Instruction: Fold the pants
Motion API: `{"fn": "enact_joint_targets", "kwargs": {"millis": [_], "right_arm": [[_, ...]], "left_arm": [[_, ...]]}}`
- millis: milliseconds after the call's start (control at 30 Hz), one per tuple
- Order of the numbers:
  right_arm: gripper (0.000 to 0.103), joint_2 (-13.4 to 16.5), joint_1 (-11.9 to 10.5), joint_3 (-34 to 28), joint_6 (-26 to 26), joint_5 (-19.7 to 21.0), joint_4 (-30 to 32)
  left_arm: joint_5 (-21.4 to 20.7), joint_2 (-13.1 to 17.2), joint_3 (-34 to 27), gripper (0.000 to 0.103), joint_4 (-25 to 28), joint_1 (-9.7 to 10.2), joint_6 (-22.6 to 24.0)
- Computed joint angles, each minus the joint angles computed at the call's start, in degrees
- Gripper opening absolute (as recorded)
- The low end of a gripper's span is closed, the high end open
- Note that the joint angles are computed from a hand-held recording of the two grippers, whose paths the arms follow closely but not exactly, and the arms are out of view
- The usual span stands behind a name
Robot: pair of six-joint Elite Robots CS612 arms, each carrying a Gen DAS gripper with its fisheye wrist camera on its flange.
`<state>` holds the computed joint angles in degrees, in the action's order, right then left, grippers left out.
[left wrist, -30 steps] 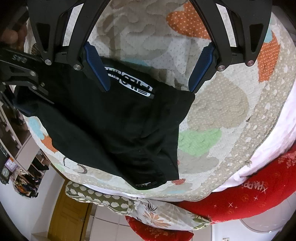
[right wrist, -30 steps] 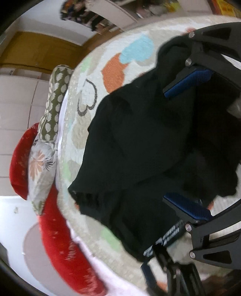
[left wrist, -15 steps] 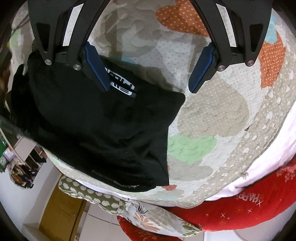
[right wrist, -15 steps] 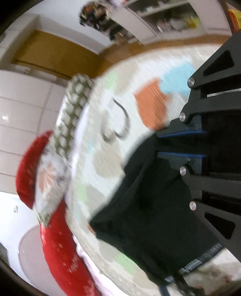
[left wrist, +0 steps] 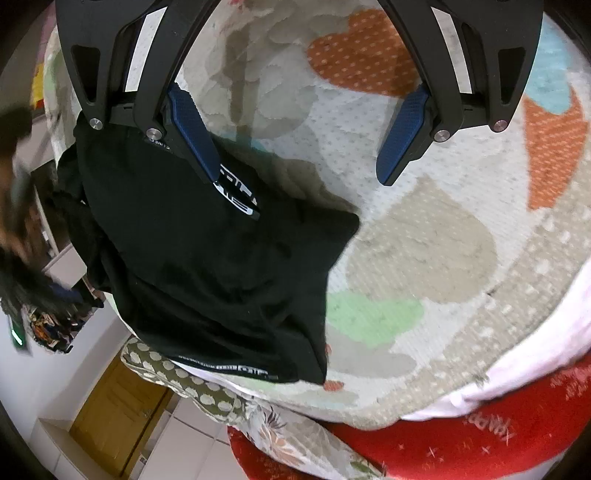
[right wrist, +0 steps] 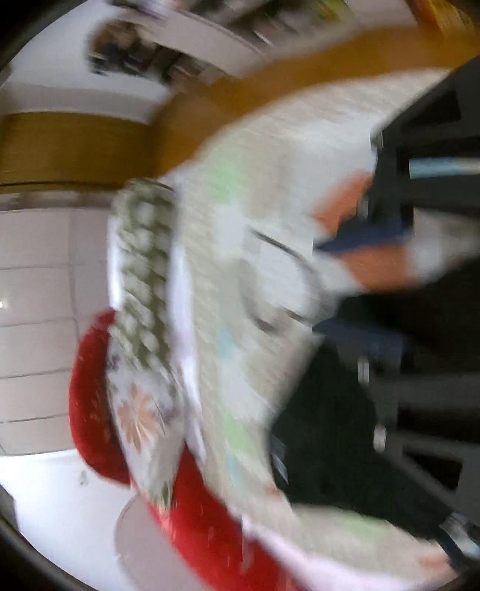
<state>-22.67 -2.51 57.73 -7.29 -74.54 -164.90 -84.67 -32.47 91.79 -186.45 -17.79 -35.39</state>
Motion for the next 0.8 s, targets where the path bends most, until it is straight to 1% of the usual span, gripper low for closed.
{"fn": "enact_joint_targets", "kwargs": {"millis": [33,67,133,200,233,267,300,333,367,400,433,467,500,533,567,600,633,667,700,733,767,800], "right_arm": [[0.06,-1.82,-0.88,4.39,-0.79,2.69,-1.45],[0.064,-2.98,-1.23,7.53,-1.91,3.59,-2.77],[0.069,-4.91,-1.63,13.07,-5.32,3.39,-5.49],[0.074,-4.84,-1.58,14.34,-6.48,2.45,-6.62],[0.074,-4.42,-1.64,14.12,-6.3,2.53,-6.61],[0.075,-3.56,-1.62,12.8,-5.54,2.63,-5.18],[0.064,-2.82,-1.57,11.36,-6.14,3.43,-2.33],[0.046,-2.14,-1.37,9.99,-8.14,3.42,-0.01],[0.012,-2.0,-1.08,9.65,-9.56,1.43,-0.1],[0.008,-1.3,-0.66,8.53,-10.05,-0.89,-1.35],[0.008,-0.38,-0.21,7.01,-9.65,-3.91,-3.88],[0.008,0.86,0.28,5.16,-8.69,-8.5,-7.79],[0.008,2.05,0.62,3.2,-7.26,-12.61,-10.53],[0.008,3.08,0.68,1.23,-4.66,-15.39,-12.05],[0.009,3.66,0.31,-0.52,-1.35,-15.93,-11.19],[0.01,3.43,-0.12,-1.03,0.85,-15.18,-8.51],[0.013,2.38,-0.98,-0.21,3.18,-12.12,-4.82],[0.026,1.26,-1.82,1.45,4.18,-8.58,-3.53],[0.05,-0.06,-2.71,4.16,4.78,-4.82,-3.93],[0.06,-1.88,-3.7,8.35,5.22,-1.08,-5.44],[0.07,-2.96,-4.14,11.06,5.5,0.27,-6.77],[0.072,-4.23,-4.57,14.5,5.7,1.81,-8.48]], "left_arm": [[-0.78,0.32,-0.38,0.087,-0.08,0.11,-0.52],[-1.2,0.7,-0.92,0.087,-0.07,0.17,-1.15],[-0.36,1.37,-2.23,0.087,0.13,0.05,-1.97],[-0.97,1.95,-3.63,0.087,0.4,0.24,-2.87],[-1.65,2.21,-4.56,0.087,1.32,0.37,-3.78],[-1.91,2.31,-5.43,0.087,3.03,0.44,-4.79],[-1.83,2.28,-5.91,0.087,4.41,0.43,-5.51],[-1.5,2.29,-6.31,0.087,5.32,0.37,-5.82],[-1.3,2.32,-6.39,0.087,5.38,0.36,-5.59],[-1.08,2.32,-6.46,0.087,5.68,0.31,-5.19],[-0.87,2.33,-6.52,0.087,6.05,0.26,-4.67],[-0.63,2.37,-6.66,0.087,6.46,0.21,-4.28],[-0.35,2.4,-6.81,0.087,6.94,0.15,-3.95],[0.18,2.42,-6.95,0.087,7.39,0.04,-3.64],[0.58,2.44,-7.03,0.087,7.59,-0.05,-3.51],[0.93,2.5,-7.2,0.087,7.85,-0.14,-3.33],[1.09,2.63,-7.42,0.087,8.07,-0.16,-2.98],[1.24,2.7,-7.64,0.087,8.44,-0.17,-2.72],[1.42,2.87,-7.99,0.089,8.82,-0.18,-2.32],[0.78,3.15,-8.36,0.094,8.45,-0.05,-1.75],[-0.09,3.36,-8.65,0.098,8.16,0.1,-1.68],[-0.65,3.54,-8.95,0.098,8.01,0.23,-1.95]]}}
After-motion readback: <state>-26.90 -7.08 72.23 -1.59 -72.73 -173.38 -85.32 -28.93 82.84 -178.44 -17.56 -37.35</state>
